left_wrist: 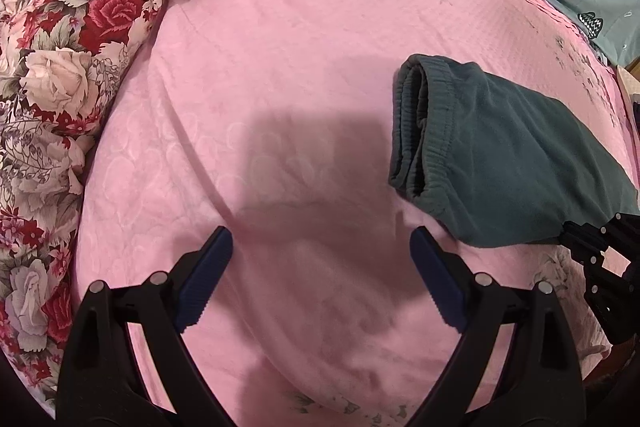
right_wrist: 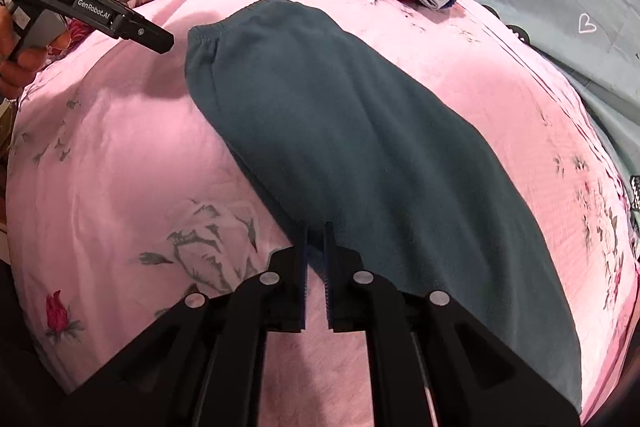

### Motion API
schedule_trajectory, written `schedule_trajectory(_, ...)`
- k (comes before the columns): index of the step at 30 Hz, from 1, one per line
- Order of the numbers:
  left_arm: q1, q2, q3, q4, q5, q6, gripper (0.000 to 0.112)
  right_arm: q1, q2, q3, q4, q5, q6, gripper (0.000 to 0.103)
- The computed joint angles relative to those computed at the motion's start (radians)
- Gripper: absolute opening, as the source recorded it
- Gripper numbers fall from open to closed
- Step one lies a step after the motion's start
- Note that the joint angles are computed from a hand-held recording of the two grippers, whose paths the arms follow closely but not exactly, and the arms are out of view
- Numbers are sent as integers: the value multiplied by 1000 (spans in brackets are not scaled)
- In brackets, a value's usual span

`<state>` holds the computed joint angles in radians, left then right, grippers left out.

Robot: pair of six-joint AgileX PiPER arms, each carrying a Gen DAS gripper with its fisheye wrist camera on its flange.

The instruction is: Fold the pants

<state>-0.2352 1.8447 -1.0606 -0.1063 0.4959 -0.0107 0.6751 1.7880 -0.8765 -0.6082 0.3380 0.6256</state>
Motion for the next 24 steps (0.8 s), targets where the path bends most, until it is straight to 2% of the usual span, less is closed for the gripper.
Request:
schedule_trajectory(9, -8, -18, 27, -6, -6, -2, 92, -10, 5, -13, 134, -24, -158, 7)
schedule_trajectory(11, -5, -17, 25, -12, -5, 5, 92, -8, 10, -18, 140, -22, -170, 19)
schedule_trajectory(13, -6, -17, 27, -8, -5, -1, 92, -12, 18, -21, 120, -29, -151, 23)
schedule_trajectory(14, -5, -17, 26, -10, -4, -1, 92, -17, 20, -20, 120, -38, -150, 23)
schedule_trajectory(17, -2, -21, 30, -18, -5, 5, 92, -46, 18, -29, 274, -52, -286, 23)
schedule_trajectory(24, 1, -26, 40, -17, -7, -2, 92, -61, 18, -34, 371, -62, -370, 20)
